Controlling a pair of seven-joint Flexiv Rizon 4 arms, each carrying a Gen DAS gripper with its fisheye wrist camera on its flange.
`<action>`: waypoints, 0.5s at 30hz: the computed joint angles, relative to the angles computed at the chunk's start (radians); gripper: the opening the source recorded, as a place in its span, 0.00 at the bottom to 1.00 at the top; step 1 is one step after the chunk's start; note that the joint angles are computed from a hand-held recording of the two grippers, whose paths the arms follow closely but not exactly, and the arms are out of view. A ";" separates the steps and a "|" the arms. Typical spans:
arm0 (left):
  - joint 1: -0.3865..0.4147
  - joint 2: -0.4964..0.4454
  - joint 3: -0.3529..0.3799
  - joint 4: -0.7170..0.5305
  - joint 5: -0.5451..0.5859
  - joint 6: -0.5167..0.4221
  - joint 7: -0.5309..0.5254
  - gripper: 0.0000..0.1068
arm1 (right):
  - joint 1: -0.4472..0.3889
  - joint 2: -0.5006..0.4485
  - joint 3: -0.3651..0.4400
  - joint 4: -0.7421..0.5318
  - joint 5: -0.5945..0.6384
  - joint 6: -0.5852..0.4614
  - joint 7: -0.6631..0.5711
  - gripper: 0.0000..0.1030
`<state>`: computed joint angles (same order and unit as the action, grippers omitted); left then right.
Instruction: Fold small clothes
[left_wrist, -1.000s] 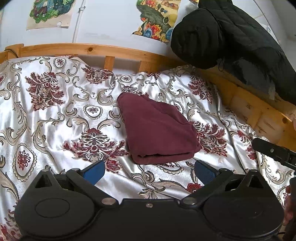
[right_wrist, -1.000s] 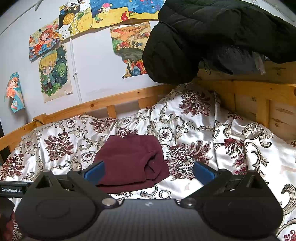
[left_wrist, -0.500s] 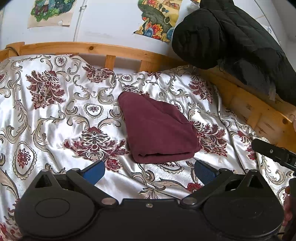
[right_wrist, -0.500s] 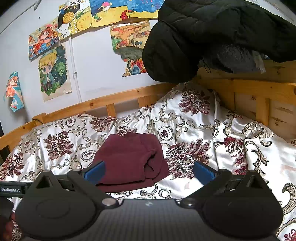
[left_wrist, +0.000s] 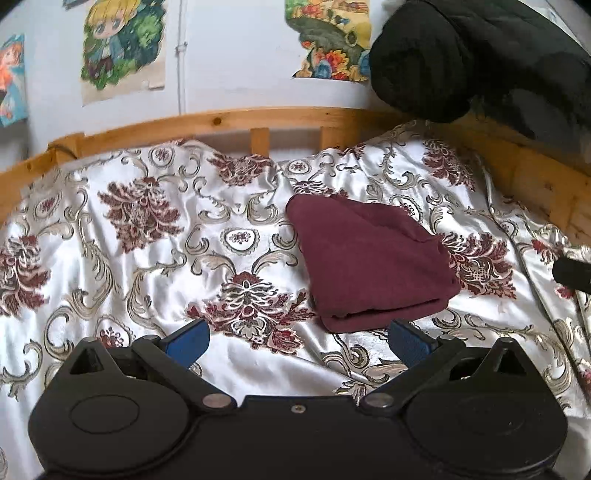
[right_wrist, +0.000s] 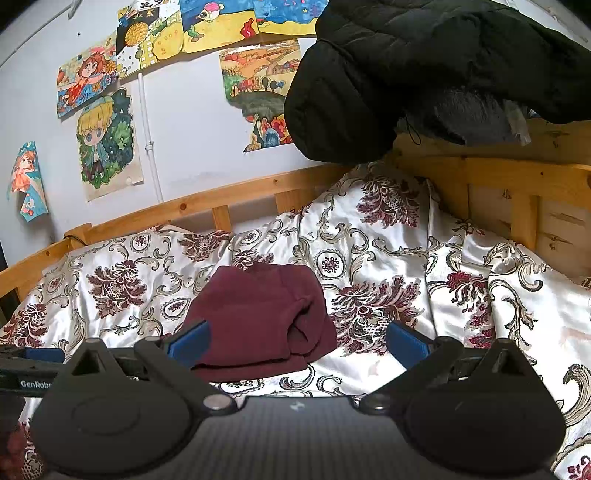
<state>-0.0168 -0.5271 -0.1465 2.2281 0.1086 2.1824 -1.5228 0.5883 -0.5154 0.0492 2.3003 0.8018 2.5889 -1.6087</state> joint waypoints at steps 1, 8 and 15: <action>0.031 0.002 -0.026 0.000 0.028 -0.006 -0.015 0.96 | -0.001 -0.002 0.002 0.001 -0.001 0.002 0.002 1.00; 0.097 0.008 -0.073 -0.005 0.091 -0.023 -0.077 0.96 | -0.004 -0.009 0.002 0.004 -0.009 0.005 0.010 1.00; 0.120 -0.006 -0.082 -0.012 0.132 0.005 -0.103 0.96 | -0.002 -0.014 0.001 0.006 -0.011 0.006 0.013 1.00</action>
